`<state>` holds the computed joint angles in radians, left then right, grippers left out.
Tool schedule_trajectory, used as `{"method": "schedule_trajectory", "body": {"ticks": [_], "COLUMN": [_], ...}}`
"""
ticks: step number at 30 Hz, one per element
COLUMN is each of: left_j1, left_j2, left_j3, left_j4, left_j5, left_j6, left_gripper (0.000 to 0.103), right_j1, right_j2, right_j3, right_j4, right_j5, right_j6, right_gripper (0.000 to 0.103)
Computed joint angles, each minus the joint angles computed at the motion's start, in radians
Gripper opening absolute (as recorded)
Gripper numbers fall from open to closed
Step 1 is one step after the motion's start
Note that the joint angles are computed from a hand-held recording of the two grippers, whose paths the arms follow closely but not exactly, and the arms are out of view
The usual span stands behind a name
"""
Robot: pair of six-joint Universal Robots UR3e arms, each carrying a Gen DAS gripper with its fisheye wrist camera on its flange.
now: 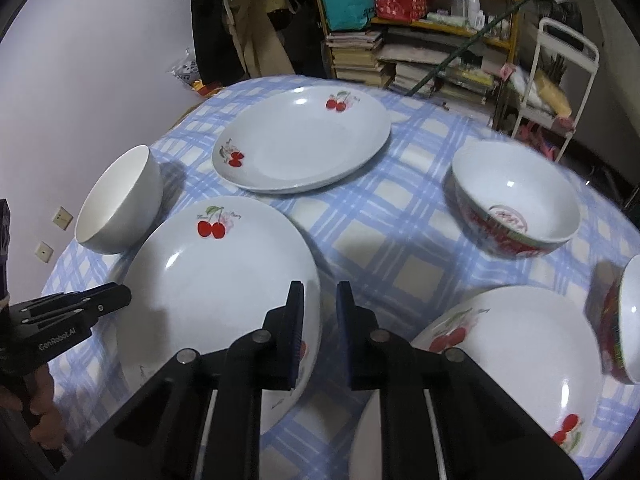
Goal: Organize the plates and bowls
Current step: 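Close the left gripper on the plate rim while the right gripper grips the opposite rim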
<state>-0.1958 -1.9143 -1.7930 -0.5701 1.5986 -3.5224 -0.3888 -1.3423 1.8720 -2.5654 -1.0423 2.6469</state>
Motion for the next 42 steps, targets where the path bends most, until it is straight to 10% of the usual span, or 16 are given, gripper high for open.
{"method": "schedule_trajectory", "body": {"ticks": [42], "left_j1": [-0.075], "left_j2": [0.162], "left_j3": [-0.12], "left_j4": [-0.124], "left_j5": [0.104], "left_j6": [0.028], "left_gripper": [0.008], "right_j1": [0.016], "right_j2": [-0.268], "right_j3": [0.227], "right_j4": [0.111], "right_j5": [-0.081], "right_j6": [-0.03], "right_gripper": [0.009]}}
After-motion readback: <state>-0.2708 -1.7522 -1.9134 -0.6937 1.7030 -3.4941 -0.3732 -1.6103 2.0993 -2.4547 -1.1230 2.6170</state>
